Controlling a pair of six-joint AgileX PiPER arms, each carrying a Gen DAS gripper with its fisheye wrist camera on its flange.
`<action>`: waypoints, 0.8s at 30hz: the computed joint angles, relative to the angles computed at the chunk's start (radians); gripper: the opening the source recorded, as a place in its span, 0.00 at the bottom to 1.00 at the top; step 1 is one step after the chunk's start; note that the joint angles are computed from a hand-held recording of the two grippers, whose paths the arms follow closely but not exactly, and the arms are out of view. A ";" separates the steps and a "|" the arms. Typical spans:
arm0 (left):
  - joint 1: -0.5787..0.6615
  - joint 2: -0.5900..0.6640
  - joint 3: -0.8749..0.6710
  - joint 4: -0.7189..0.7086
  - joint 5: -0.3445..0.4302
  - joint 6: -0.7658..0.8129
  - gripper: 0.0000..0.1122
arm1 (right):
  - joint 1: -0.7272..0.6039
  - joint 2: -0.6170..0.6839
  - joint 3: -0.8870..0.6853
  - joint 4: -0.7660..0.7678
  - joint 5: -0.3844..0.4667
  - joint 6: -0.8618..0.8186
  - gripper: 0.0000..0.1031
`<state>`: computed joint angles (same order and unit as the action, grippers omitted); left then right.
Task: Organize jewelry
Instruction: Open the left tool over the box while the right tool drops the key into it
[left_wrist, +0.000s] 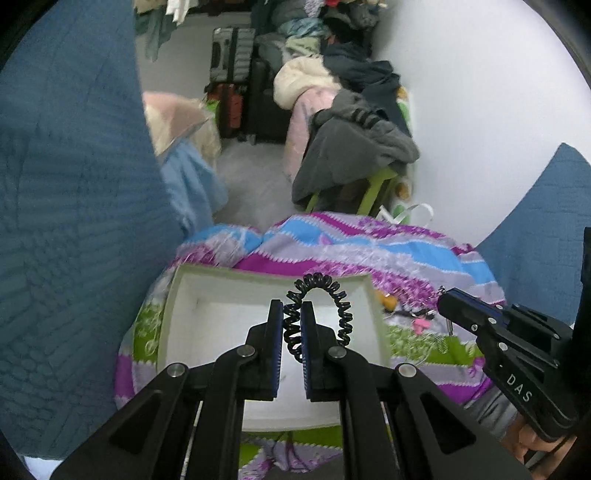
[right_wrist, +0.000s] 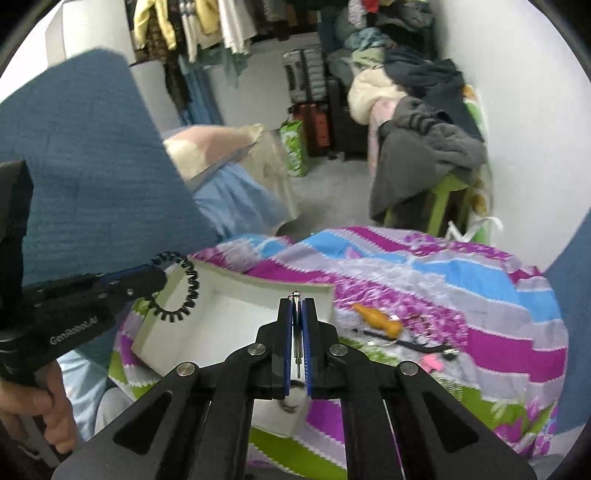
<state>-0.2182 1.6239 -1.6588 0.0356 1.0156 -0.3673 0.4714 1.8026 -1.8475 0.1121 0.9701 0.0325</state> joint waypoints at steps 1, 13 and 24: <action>0.011 -0.005 0.036 -0.013 -0.018 0.006 0.07 | 0.011 0.010 0.010 0.001 -0.003 0.002 0.03; 0.050 -0.041 0.327 -0.095 -0.171 0.039 0.07 | 0.061 0.060 0.148 0.058 -0.016 -0.030 0.04; 0.020 -0.131 0.341 -0.034 -0.182 -0.027 0.15 | 0.021 0.020 0.089 0.138 0.020 -0.126 0.30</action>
